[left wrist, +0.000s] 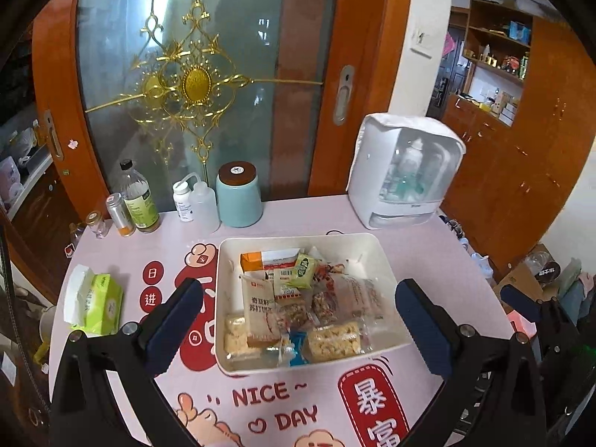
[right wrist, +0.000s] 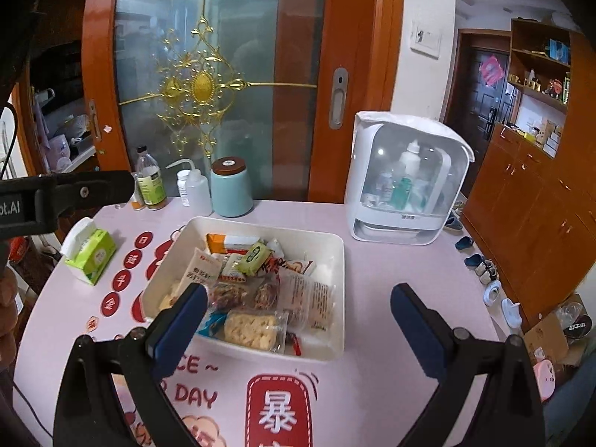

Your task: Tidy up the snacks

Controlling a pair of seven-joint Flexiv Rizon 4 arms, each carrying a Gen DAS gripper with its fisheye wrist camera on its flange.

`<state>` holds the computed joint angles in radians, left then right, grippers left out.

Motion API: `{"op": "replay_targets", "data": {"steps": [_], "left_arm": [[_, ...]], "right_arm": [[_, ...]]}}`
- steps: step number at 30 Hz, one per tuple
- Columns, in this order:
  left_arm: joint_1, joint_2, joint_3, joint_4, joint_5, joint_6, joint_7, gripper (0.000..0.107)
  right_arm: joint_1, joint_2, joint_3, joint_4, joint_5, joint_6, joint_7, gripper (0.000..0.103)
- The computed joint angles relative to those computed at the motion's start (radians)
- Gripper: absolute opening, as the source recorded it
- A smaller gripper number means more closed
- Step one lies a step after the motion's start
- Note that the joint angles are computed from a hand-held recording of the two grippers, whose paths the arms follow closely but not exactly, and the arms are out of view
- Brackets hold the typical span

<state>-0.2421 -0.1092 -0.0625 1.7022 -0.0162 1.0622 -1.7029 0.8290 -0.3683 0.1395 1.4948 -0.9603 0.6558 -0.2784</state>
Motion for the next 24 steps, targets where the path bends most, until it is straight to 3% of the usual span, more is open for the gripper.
{"op": "replay_targets", "data": {"steps": [5,12,18,24], "left_arm": [[-0.009,0.106,-0.002,0.085,-0.022,-0.005,-0.007,0.103],[-0.020,0.303,-0.039,0.243,0.072,-0.028,-0.164,0.103],[0.012,0.472,-0.129,0.357,0.184,-0.137,-0.377,0.103],[0.006,0.586,-0.166,0.434,0.190,-0.235,-0.482,0.103]], "right_arm": [[0.006,0.059,0.033,0.053,0.001,0.007,0.015,0.100],[-0.010,0.156,0.106,0.164,0.041,0.047,-0.006,0.100],[-0.030,0.239,0.162,0.267,0.075,0.084,0.001,0.100],[-0.042,0.297,0.210,0.340,0.140,0.093,0.038,0.100]]}}
